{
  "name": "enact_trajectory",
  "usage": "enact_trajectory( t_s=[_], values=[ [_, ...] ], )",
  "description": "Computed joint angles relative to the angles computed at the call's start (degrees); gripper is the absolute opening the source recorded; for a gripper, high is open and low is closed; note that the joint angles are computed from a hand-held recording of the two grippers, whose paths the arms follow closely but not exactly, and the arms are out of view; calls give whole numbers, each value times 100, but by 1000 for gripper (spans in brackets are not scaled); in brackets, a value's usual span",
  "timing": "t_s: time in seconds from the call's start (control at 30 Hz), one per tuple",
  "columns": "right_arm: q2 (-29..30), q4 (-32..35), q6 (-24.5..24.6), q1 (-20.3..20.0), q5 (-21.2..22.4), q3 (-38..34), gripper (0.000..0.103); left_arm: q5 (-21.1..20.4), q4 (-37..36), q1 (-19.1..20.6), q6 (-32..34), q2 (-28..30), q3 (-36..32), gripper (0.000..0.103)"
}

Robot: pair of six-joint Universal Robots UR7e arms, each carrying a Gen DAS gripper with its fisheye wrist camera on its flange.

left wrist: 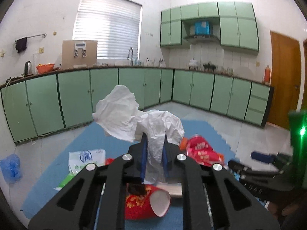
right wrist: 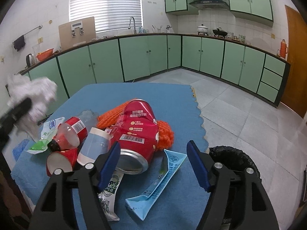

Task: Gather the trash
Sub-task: 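Close the left gripper on the white tissue while the right gripper approaches the light blue packet, then grasp the light blue paper packet with the right gripper while the left holds the tissue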

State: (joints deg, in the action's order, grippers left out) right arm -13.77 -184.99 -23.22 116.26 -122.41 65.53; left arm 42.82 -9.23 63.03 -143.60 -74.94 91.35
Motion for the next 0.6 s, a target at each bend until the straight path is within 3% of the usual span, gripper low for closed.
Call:
enact_trajectory(
  t_s=[0.07, 0.3, 0.6],
  values=[
    [46, -13, -42, 10, -19, -56, 79, -47, 87, 27, 13, 78, -93, 11],
    [309, 228, -123, 4, -2, -409, 81, -243, 838, 367, -376, 701, -643, 8],
    [618, 687, -86, -26, 1, -930, 92, -121, 1141, 575, -573, 709, -814, 7]
  ],
)
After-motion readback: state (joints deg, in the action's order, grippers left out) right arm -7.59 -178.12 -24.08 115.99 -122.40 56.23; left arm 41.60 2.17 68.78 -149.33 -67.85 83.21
